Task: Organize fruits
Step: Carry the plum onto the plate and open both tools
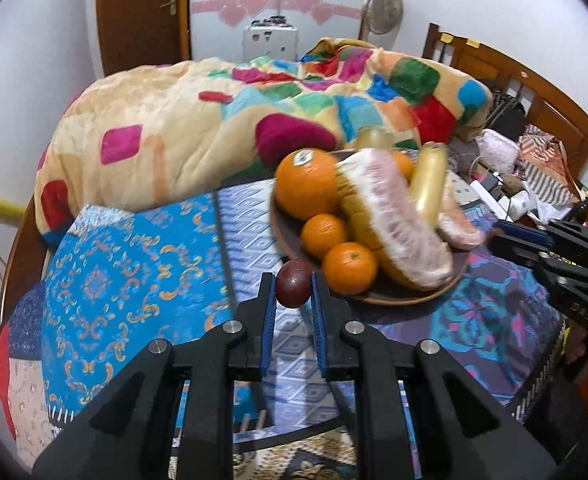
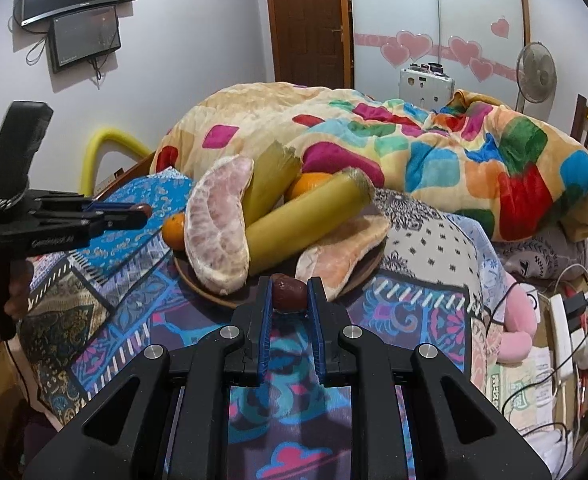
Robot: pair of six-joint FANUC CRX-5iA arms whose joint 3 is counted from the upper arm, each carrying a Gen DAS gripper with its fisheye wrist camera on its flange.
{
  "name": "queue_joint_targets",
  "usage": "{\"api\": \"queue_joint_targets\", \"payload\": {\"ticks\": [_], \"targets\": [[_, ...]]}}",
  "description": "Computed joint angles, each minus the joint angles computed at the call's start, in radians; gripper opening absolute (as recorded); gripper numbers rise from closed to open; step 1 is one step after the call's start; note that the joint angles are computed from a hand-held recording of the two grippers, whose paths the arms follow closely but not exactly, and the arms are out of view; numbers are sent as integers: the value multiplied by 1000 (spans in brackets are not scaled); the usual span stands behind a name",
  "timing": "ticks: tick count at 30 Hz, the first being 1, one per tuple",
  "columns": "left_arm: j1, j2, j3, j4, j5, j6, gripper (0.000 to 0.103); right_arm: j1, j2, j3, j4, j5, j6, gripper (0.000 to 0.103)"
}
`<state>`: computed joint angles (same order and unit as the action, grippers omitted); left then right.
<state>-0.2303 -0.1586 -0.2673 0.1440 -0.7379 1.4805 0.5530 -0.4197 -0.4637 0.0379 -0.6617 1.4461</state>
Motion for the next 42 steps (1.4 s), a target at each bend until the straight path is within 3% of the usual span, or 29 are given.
{"api": "queue_joint_targets", "payload": {"ticks": [14, 22, 37, 42], "targets": [[-69, 88, 107, 56, 29, -39, 17, -20, 109, 91, -44, 0, 76, 16], [-114, 175, 207, 9, 6, 4, 17, -57, 147, 143, -135, -47, 167, 16], [-148, 240, 285, -43, -12, 48, 19, -69, 157, 154, -160, -71, 218, 20], [-154, 226, 278, -56, -3, 55, 34, -65, 149, 145, -148, -71, 204, 25]]}}
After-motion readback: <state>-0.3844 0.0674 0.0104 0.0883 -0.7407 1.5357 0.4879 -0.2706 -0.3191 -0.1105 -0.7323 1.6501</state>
